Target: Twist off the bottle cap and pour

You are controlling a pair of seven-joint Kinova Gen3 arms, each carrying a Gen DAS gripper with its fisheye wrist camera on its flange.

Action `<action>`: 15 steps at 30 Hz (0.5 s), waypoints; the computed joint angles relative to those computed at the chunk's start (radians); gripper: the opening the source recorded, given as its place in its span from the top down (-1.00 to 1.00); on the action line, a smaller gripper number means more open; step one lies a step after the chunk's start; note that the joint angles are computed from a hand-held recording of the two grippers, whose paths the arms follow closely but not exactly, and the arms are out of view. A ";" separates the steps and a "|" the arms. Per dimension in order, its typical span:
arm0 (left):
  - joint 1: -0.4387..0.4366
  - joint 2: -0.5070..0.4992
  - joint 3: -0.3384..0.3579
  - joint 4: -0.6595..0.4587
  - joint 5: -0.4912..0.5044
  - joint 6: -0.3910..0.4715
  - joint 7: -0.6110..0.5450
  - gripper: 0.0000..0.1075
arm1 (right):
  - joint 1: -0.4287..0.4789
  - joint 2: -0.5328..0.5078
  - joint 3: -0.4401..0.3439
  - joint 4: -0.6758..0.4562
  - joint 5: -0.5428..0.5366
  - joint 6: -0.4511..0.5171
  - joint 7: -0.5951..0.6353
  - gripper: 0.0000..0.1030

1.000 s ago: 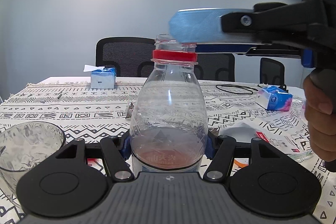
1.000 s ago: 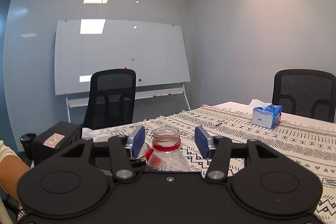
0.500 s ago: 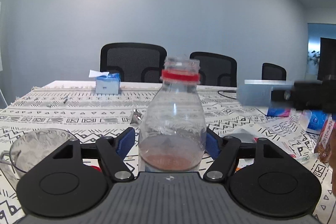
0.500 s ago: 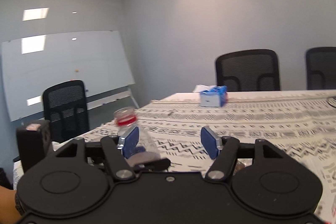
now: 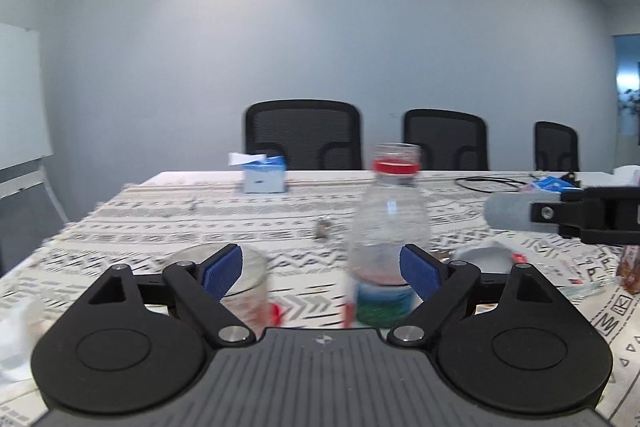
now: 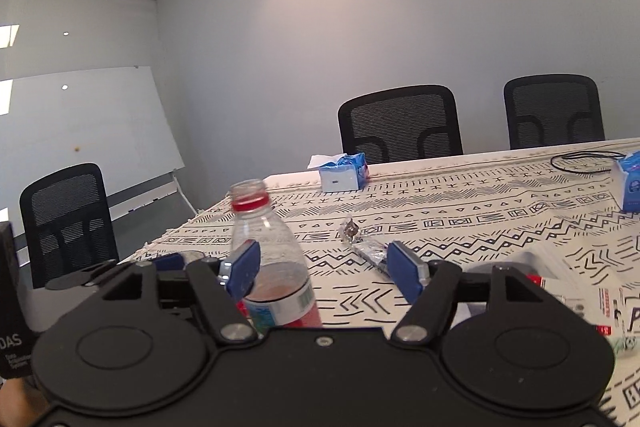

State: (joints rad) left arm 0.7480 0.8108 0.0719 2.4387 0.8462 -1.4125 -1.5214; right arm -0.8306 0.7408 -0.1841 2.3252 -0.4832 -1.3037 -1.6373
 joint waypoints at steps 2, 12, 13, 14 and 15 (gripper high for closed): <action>-0.003 -0.036 0.008 0.031 0.026 0.028 -0.006 -0.61 | -0.026 -0.012 -0.006 -0.015 -0.041 0.032 0.028 -0.47; 0.094 -0.095 0.001 0.109 0.205 -0.009 0.042 -0.83 | -0.148 -0.048 -0.001 -0.104 -0.264 0.161 0.158 -0.51; 0.093 -0.099 0.001 0.110 0.207 -0.004 0.044 -0.83 | -0.153 -0.049 -0.001 -0.103 -0.270 0.156 0.158 -0.53; 0.091 -0.102 0.001 0.111 0.204 0.001 0.046 -0.83 | -0.159 -0.047 -0.001 -0.106 -0.279 0.155 0.162 -0.54; 0.089 -0.104 0.001 0.113 0.199 0.004 0.053 -0.83 | -0.163 -0.048 0.000 -0.108 -0.287 0.157 0.166 -0.54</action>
State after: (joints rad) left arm 0.8368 0.7071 0.0733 2.5521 1.0456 -1.4087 -1.4684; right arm -0.9934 0.6931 -0.1845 2.2171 -0.7706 -1.1465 -1.4710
